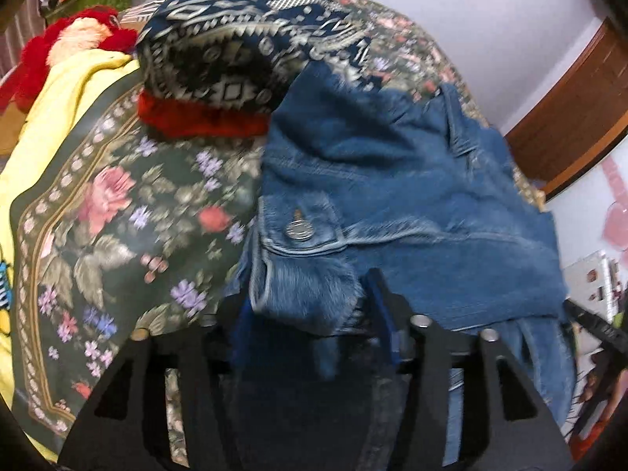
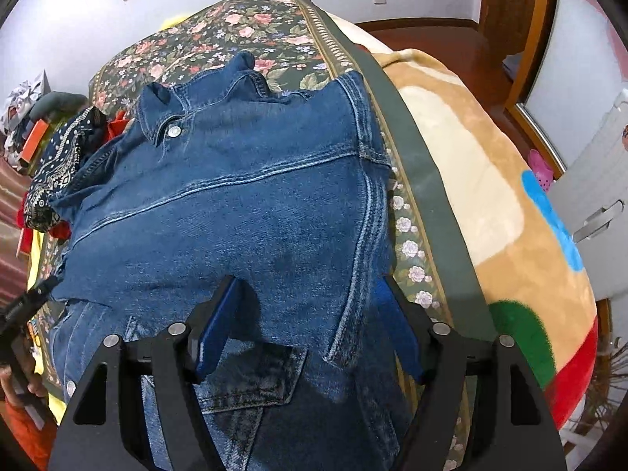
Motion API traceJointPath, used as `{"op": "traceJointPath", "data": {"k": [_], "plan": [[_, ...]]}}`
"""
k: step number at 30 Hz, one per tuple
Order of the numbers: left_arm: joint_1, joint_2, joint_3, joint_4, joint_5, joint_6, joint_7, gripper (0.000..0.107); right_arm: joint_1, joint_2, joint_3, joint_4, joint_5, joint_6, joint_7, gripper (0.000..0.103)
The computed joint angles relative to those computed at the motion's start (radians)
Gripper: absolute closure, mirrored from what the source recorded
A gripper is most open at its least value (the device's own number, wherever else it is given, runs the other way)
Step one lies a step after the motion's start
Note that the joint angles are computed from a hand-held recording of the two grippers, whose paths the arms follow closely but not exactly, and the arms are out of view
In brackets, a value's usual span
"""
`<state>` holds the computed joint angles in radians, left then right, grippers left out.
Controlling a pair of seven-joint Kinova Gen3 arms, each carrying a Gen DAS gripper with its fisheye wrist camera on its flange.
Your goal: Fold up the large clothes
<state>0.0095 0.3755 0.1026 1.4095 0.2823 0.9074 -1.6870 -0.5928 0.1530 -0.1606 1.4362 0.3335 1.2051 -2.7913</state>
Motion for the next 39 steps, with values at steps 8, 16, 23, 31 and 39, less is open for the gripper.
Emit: {"op": "traceJointPath", "data": {"k": [8,16,23,31,39], "plan": [[0.034,-0.075,-0.03,0.056,-0.092,-0.057,0.008,0.04,-0.053,0.005,-0.008,-0.057,0.101,0.101,0.017,0.034],[-0.017,-0.165,-0.024,0.056,-0.054,-0.082,-0.075,0.037,-0.13,-0.002,-0.031,-0.128,0.256,0.24,0.044,0.034],[-0.032,-0.186,-0.035,0.084,-0.025,-0.045,-0.126,0.028,-0.148,-0.042,-0.058,-0.094,0.248,0.275,0.049,0.026],[-0.089,-0.148,-0.044,0.126,0.057,0.083,-0.163,0.028,-0.076,-0.127,-0.08,0.035,0.058,0.178,-0.001,0.026],[-0.149,-0.077,-0.035,0.174,0.187,0.196,-0.222,0.028,0.016,-0.189,-0.094,0.164,-0.124,-0.03,-0.013,0.026]]}}
